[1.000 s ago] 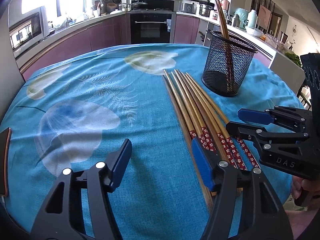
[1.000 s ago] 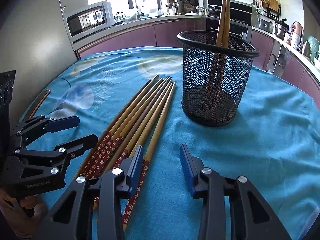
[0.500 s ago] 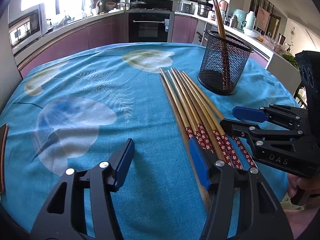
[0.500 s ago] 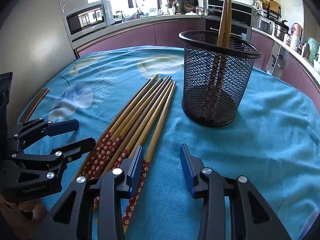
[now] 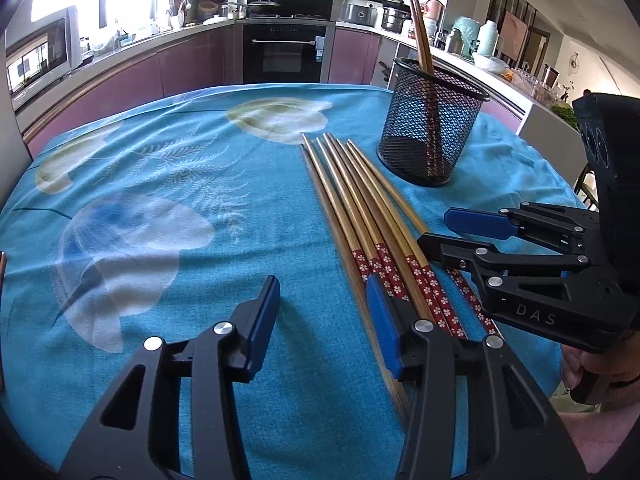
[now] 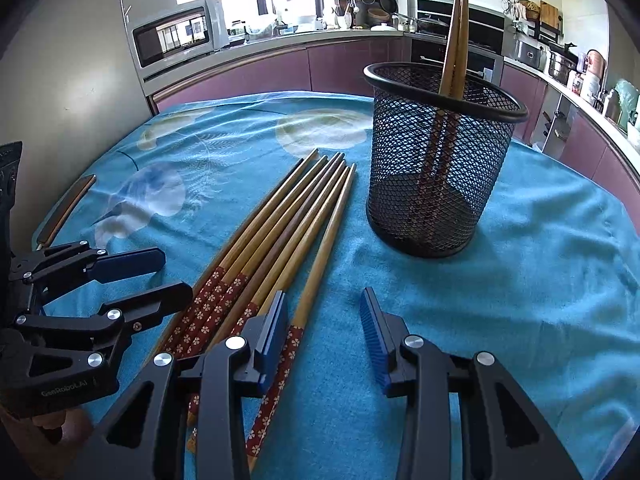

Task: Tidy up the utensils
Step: 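Move the right gripper back over the chopstick row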

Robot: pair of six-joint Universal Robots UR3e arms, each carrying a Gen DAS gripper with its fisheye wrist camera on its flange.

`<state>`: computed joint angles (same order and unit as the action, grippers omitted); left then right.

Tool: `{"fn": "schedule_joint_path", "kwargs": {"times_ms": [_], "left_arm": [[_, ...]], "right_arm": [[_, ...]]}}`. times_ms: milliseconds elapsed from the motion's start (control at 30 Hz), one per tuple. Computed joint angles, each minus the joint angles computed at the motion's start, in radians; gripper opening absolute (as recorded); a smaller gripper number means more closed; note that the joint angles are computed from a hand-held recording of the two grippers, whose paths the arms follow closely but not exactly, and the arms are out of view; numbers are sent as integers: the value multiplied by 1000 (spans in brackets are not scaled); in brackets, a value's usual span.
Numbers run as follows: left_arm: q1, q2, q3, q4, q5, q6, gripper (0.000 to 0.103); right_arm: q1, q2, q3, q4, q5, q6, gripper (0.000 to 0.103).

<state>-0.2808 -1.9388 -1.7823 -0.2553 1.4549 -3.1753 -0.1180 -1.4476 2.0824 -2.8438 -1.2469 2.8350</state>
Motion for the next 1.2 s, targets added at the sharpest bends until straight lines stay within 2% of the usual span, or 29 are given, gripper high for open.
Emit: {"fn": "schedule_joint_path", "kwargs": {"times_ms": [367, 1200], "left_arm": [[2, -9, 8, -4, -10, -3, 40], [-14, -15, 2, 7, 26, 10, 40]], "right_arm": [[16, 8, -1, -12, -13, 15, 37], [5, 0, 2, -3, -5, 8, 37]]}}
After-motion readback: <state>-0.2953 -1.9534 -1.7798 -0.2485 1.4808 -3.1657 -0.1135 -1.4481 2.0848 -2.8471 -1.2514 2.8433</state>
